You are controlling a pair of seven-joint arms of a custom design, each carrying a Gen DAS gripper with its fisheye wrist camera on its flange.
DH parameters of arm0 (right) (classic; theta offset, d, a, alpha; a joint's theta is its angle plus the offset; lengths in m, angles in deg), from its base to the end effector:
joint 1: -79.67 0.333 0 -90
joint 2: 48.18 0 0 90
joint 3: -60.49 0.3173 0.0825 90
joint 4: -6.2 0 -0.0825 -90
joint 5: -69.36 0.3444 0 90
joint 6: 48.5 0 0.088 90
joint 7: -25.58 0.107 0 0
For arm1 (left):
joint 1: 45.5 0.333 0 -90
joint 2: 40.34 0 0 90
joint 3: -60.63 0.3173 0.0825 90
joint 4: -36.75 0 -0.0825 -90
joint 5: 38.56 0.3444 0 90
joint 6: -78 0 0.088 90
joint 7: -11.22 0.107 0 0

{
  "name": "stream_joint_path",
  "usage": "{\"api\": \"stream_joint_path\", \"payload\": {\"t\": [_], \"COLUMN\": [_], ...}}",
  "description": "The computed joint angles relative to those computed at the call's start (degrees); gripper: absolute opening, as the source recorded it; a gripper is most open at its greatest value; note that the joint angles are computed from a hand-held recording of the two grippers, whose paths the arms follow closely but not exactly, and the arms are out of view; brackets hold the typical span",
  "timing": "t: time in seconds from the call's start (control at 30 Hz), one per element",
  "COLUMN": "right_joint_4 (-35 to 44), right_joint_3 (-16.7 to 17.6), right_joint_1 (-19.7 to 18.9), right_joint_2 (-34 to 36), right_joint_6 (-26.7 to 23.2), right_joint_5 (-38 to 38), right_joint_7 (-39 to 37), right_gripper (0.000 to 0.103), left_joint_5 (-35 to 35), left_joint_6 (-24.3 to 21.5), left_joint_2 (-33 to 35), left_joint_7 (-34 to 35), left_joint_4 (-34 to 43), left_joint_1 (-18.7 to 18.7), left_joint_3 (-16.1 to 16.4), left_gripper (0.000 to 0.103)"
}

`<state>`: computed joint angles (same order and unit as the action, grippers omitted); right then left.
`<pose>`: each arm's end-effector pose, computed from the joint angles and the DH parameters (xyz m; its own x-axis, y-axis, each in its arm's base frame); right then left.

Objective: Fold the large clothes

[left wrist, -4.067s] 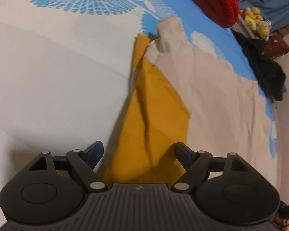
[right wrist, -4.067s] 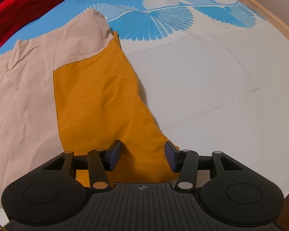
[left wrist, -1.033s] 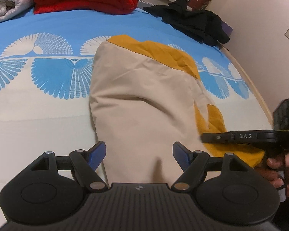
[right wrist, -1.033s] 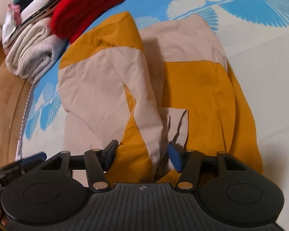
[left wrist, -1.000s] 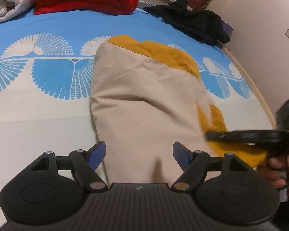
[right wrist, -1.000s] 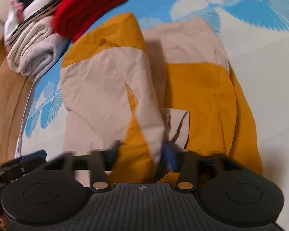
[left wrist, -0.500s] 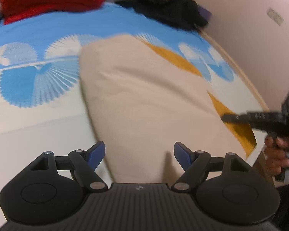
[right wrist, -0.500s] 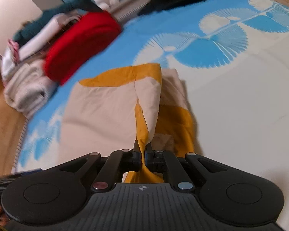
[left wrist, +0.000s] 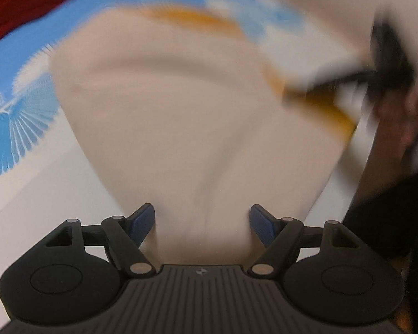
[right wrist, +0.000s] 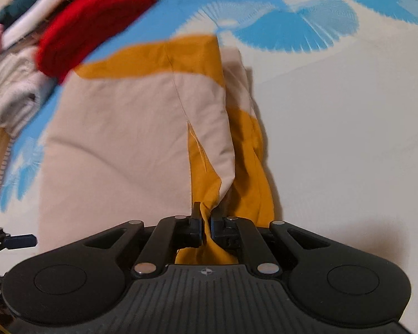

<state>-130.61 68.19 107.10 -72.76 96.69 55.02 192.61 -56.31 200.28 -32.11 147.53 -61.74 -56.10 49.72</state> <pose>0.3425 0.2534 0.5578 -0.4015 -0.8091 -0.4291 -0.7264 0.5667 -0.3888 0.5504 -0.2239 0.5395 -0.8700 -0.4911 0.0447 -0.4666 0.7904 -0.3969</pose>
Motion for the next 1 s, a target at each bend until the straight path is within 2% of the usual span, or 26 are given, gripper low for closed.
{"api": "stream_joint_path", "payload": {"t": [0.03, 0.07, 0.13, 0.2, 0.23, 0.3, 0.37, 0.4, 0.47, 0.5, 0.6, 0.73, 0.8, 0.83, 0.9, 0.93, 0.97, 1.0], "right_joint_4": [-0.49, -1.08, -2.68, -2.77, -2.58, -2.92, -2.67, -1.75, 0.74, 1.39, 1.33, -0.75, -2.69, -3.93, -5.85, -6.0, -6.01, -5.49], "right_joint_3": [-0.5, -1.0, -2.56, -1.92, -1.2, -1.62, -4.08, -5.39, -5.77, -5.4, -4.14, -2.0, 0.26, 0.77, 2.54, 2.69, 1.78, 0.54], "right_joint_1": [0.36, 0.93, 2.42, 2.23, 1.77, 2.61, 5.38, 7.03, 7.71, 7.27, 5.0, 2.23, -1.17, -2.52, -6.47, -7.38, -6.84, -5.94], "right_joint_2": [-0.73, -1.49, -2.87, -4.24, -5.06, -6.17, -5.24, -3.96, -0.88, -0.01, -0.02, -2.89, -5.29, -6.21, -6.87, -6.02, -4.86, -2.72], "right_joint_6": [0.46, 0.89, 3.54, 4.08, 3.74, 3.88, 1.76, -1.49, -8.95, -11.1, -11.36, -7.94, -3.08, -0.19, 5.56, 7.52, 9.15, 10.64], "right_joint_5": [0.2, 0.89, 3.26, 2.32, 1.13, 1.25, 4.21, 6.59, 9.56, 10.28, 11.63, 9.24, 4.29, 2.48, -1.72, -3.05, -3.38, -3.29], "right_joint_7": [-1.07, -2.04, -4.22, -5.56, -5.92, -7.65, -12.24, -15.37, -19.82, -20.92, -21.17, -19.01, -13.45, -10.55, -2.61, -0.03, 0.57, 0.15], "right_gripper": [0.005, 0.006, 0.006, 0.012, 0.013, 0.023, 0.024, 0.014, 0.004, 0.002, 0.0, 0.002, 0.005, 0.011, 0.054, 0.059, 0.059, 0.059], "left_joint_5": [4.7, 6.33, 6.95, 4.95, 3.11, -0.75, -3.89, -4.69, -4.44, -3.99, -1.0, -2.19, -3.35, -3.76, -5.06, -6.51, -8.07, -9.23], "left_joint_6": [3.5, 4.63, 4.41, 1.1, 1.34, 1.87, 3.19, 5.65, 7.33, 7.61, 8.27, 8.72, 9.71, 9.96, 9.78, 9.4, 8.54, 7.64], "left_joint_2": [-0.59, -0.78, -0.81, 0.09, -0.02, 0.63, 2.31, 3.28, 5.71, 6.84, 8.78, 10.23, 10.12, 10.57, 11.63, 12.3, 13.53, 14.36], "left_joint_7": [-0.64, -1.19, -0.5, -1.4, -0.64, -0.46, -5.15, -9.32, -16.58, -19.31, -25.25, -26.59, -26.35, -26.55, -26.88, -26.66, -26.79, -27.56], "left_joint_4": [-3.39, -4.78, -4.56, -1.05, -0.22, 2.54, 5.46, 6.3, 8.91, 9.92, 11.07, 10.62, 9.75, 9.8, 10.29, 10.72, 11.88, 12.59], "left_joint_1": [-1.27, -1.8, -2.08, -1.49, -0.96, 0.17, 0.94, 0.96, 0.68, 0.5, -0.48, 0.1, 0.47, 0.5, 0.94, 1.53, 2.15, 2.51], "left_joint_3": [-0.06, -0.21, -0.45, -0.2, -0.14, 0.18, 0.77, 1.16, 1.6, 1.71, 1.99, 1.26, 0.88, 0.77, 0.58, 0.31, 0.07, -0.05], "left_gripper": [0.084, 0.089, 0.09, 0.089, 0.089, 0.089, 0.089, 0.089, 0.089, 0.089, 0.089, 0.089, 0.091, 0.093, 0.095, 0.095, 0.096, 0.102]}}
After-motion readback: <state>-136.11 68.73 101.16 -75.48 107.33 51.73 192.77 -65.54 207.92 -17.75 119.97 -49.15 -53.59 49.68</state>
